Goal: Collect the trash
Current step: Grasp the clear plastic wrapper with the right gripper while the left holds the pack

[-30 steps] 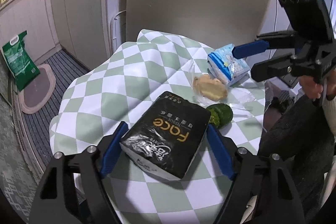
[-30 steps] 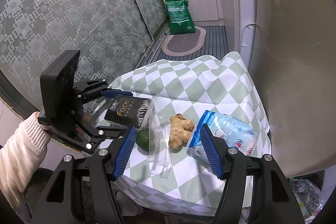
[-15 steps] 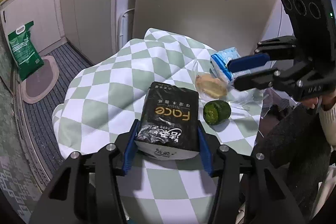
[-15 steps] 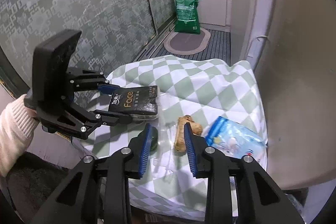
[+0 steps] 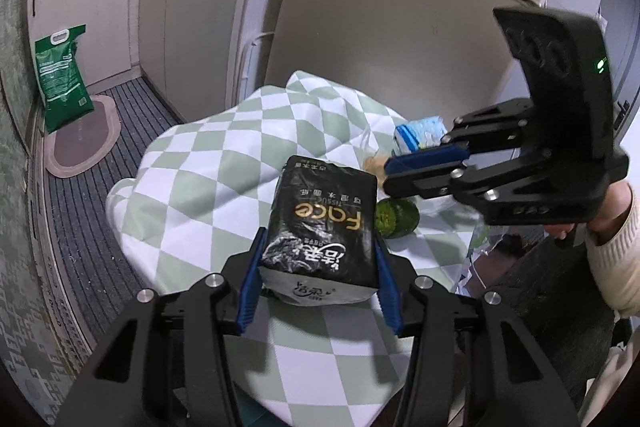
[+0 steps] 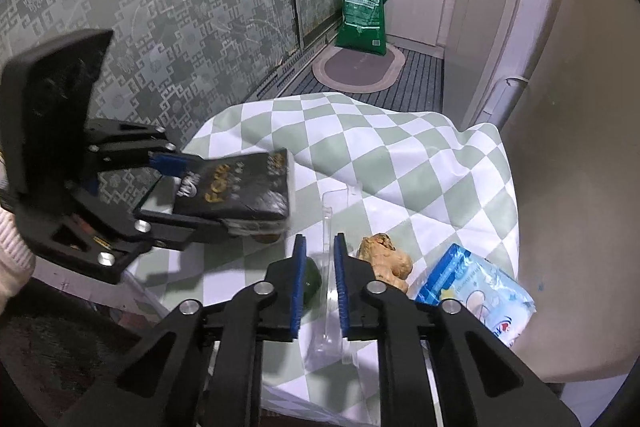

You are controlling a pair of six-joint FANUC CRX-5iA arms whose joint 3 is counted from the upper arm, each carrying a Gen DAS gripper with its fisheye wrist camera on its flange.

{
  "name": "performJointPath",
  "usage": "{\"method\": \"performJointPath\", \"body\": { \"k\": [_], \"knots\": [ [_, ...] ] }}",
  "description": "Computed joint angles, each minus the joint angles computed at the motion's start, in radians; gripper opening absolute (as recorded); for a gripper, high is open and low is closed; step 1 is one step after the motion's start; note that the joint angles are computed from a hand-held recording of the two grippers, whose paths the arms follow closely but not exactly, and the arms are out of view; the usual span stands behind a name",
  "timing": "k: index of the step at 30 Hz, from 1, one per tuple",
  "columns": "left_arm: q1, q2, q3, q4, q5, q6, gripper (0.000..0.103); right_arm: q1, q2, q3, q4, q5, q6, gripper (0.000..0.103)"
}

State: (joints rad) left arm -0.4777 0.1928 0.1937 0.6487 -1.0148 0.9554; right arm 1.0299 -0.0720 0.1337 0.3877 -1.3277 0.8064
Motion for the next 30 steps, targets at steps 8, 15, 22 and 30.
{"method": "performJointPath", "body": {
  "k": [8, 15, 22, 30],
  "knots": [
    [0.004, -0.036, 0.000, -0.071, 0.032, 0.087, 0.052, -0.008, 0.009, 0.004, -0.003, -0.009, -0.001, 0.001],
    [0.015, -0.084, -0.025, -0.112, 0.077, 0.159, 0.052, -0.008, -0.021, -0.013, 0.006, 0.022, -0.041, 0.001],
    [0.031, -0.134, -0.043, -0.173, 0.118, 0.269, 0.052, 0.003, -0.042, -0.010, 0.027, 0.046, -0.062, 0.001],
    [0.042, -0.162, -0.051, -0.229, 0.108, 0.337, 0.052, -0.014, -0.017, 0.028, -0.027, 0.020, -0.046, 0.008]
  ]
}}
